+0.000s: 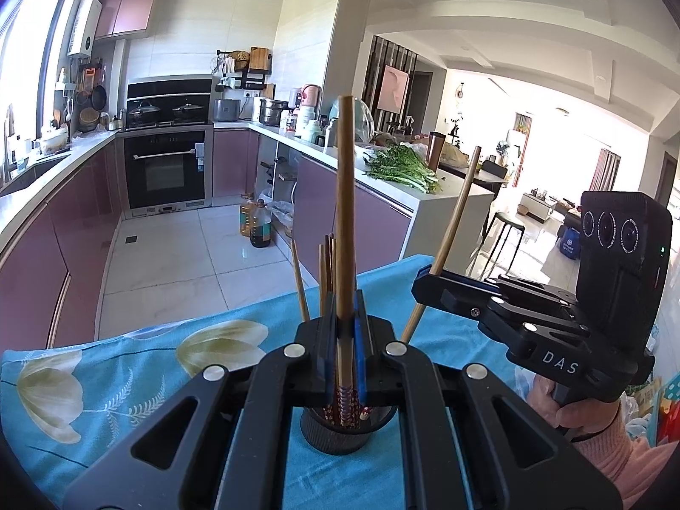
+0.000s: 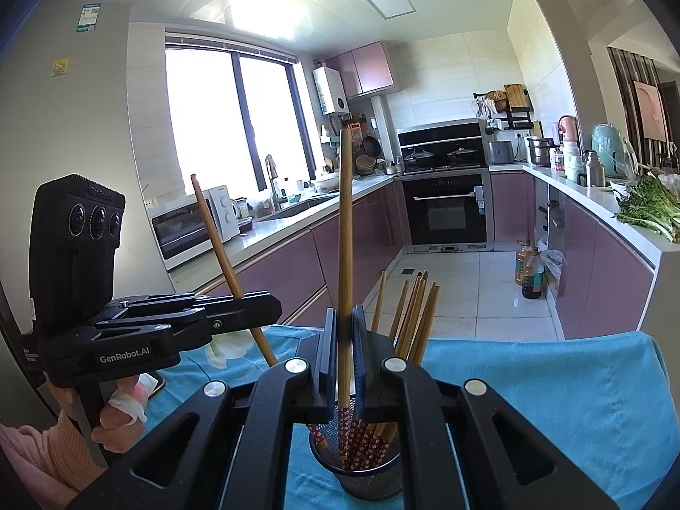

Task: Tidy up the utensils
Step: 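Lower both chopsticks into the mesh holder among the others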

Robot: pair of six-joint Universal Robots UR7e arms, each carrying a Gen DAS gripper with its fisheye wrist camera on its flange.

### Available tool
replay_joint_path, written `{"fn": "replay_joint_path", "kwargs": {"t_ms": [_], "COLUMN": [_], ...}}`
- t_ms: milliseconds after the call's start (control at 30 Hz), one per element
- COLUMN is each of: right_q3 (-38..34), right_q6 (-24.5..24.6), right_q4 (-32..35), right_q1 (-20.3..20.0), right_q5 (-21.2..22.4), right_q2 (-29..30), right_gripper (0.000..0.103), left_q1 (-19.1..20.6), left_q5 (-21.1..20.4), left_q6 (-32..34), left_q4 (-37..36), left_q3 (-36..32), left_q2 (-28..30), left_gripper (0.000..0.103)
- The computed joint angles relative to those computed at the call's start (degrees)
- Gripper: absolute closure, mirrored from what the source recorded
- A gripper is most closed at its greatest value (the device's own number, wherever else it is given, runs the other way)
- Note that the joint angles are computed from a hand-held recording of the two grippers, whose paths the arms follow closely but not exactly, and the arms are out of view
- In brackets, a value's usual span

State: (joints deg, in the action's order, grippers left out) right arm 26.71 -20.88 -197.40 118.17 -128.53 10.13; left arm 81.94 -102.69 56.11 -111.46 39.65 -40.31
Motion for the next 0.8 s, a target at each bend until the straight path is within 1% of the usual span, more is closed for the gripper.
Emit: {"fn": "replay_joint_path", "kwargs": {"t_ms": [267, 533, 700, 800], "right_q3": [-1.54, -4.13, -4.49, -4.04], "right_q6": [0.87, 1.77, 2.37, 2.68], "right_q4": [1.44, 3.62, 4.21, 4.29], "right_q1": [-0.36, -0.58, -0.74, -0.94], "right_q5": [-0.33, -0.61, -0.72, -0.64], "right_q2": [0.77, 2.08, 2.32, 2.10], "right_gripper": [0.097, 0.097, 0.097, 0.097], "left_q1": [-0.17, -0.32, -0.40, -0.47], "left_q5": [1.26, 2.33, 2.91, 3.41], "left_q6": [-0.13, -0.62, -0.58, -0.68], "left_q4": [-0.04, 0.83, 0.35, 0.73], "left_q3": [0.58, -0.22, 1.06, 0.52], "left_q2": [0.07, 0.73, 0.14, 0.52], "left_gripper": [0.096, 0.096, 0.096, 0.096]}}
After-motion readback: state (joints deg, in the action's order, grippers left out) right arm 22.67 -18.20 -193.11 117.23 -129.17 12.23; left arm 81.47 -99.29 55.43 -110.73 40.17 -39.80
